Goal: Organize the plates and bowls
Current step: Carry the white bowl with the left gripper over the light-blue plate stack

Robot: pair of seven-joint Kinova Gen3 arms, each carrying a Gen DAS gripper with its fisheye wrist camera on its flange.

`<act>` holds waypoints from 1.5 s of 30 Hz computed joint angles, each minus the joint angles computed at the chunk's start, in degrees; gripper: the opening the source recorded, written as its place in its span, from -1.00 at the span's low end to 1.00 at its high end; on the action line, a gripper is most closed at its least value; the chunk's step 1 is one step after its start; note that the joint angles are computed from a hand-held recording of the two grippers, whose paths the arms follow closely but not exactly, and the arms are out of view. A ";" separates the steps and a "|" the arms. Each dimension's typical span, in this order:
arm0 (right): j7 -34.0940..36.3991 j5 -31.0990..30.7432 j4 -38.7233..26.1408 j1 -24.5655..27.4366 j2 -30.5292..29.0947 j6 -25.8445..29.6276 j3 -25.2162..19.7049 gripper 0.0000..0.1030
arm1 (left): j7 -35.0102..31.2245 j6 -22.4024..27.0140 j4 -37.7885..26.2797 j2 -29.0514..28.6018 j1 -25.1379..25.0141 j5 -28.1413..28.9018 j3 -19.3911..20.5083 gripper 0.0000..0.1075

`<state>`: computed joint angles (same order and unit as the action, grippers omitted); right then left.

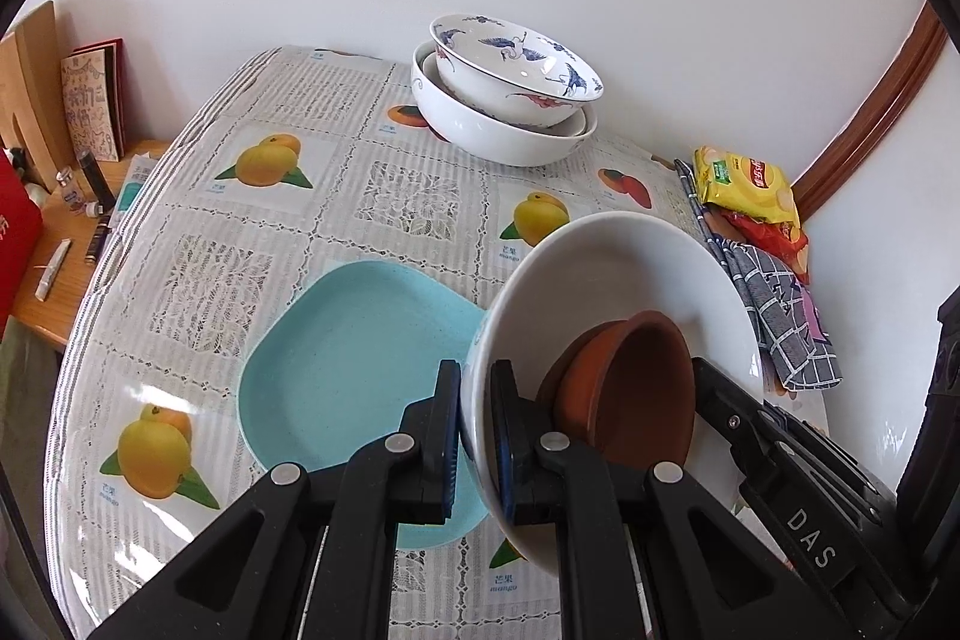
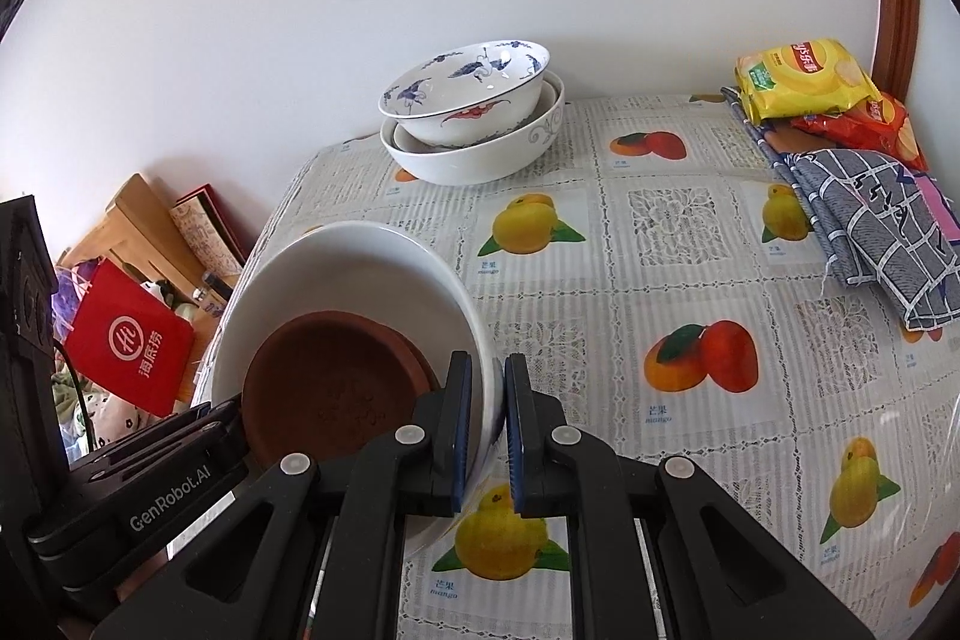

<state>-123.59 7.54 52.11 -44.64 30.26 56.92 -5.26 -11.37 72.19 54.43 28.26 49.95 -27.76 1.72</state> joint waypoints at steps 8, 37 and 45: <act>0.03 -0.01 -1.12 -0.71 0.82 0.42 -0.04 -0.79 | 1.28 -0.81 2.73 -1.47 -0.30 -0.33 0.24 -0.81; 3.94 -3.88 -9.18 -2.70 8.00 3.99 -0.60 -0.79 | 6.46 -2.93 14.08 -6.41 -4.19 -0.10 2.64 -0.81; 4.68 -4.97 -12.37 -3.22 10.64 6.92 -0.17 -0.79 | 6.95 -5.47 17.44 -7.05 -6.35 1.64 3.52 -0.81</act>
